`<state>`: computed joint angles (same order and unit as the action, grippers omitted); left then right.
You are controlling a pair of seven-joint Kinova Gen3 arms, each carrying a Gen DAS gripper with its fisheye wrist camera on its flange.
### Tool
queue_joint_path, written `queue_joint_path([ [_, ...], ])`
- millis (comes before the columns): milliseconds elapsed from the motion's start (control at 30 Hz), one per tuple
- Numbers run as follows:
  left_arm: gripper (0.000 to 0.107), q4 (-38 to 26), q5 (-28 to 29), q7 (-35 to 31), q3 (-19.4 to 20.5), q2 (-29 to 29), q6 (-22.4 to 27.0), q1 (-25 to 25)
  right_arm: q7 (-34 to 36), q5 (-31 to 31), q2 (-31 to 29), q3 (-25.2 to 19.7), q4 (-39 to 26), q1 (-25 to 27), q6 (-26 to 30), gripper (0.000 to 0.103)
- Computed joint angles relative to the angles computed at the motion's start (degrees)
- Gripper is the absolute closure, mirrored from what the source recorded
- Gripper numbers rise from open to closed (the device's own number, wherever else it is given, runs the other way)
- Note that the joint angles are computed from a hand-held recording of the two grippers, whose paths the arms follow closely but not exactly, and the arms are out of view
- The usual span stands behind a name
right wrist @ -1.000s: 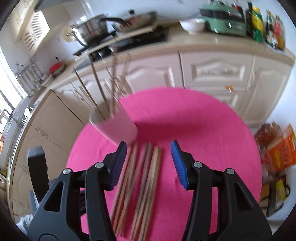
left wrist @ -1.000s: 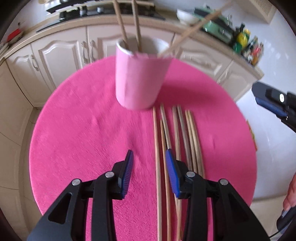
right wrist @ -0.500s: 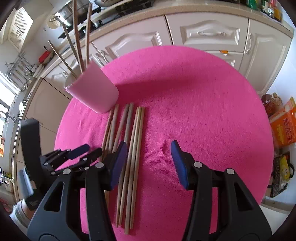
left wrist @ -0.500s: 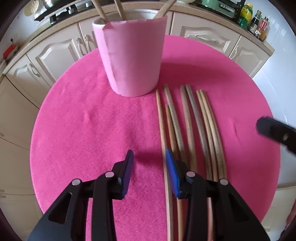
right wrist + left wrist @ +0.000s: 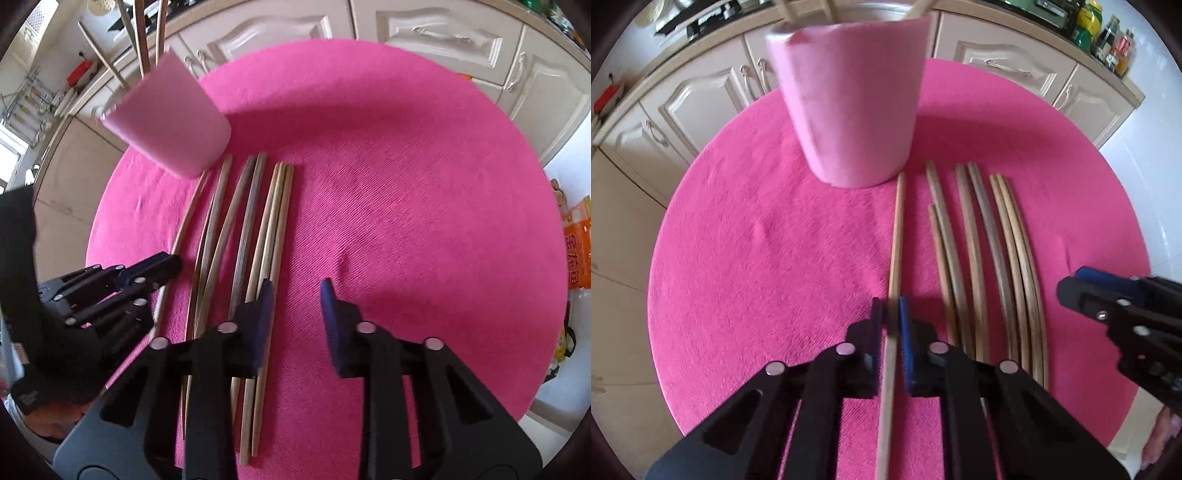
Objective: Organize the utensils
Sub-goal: 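Lower the left gripper to the chopstick row and grasp one chopstick, then grasp a chopstick with the right gripper while the left gripper lifts its chopstick toward the cup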
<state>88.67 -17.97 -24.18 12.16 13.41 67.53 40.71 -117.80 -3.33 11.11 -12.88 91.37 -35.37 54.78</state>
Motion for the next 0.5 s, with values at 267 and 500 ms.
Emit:
queue_joint_path([
  [267,0.101,5.1,1.4,3.4,0.9,-3.7,-2.3,-0.9,-1.5,2.5,2.2,0.0,-2.0,-2.5,2.6,0.08],
  [500,0.101,6.7,2.2,4.6,1.8,-4.9,-3.4,-2.2,-4.4,6.1,4.5,0.6,-6.2,-5.1,6.7,0.08],
])
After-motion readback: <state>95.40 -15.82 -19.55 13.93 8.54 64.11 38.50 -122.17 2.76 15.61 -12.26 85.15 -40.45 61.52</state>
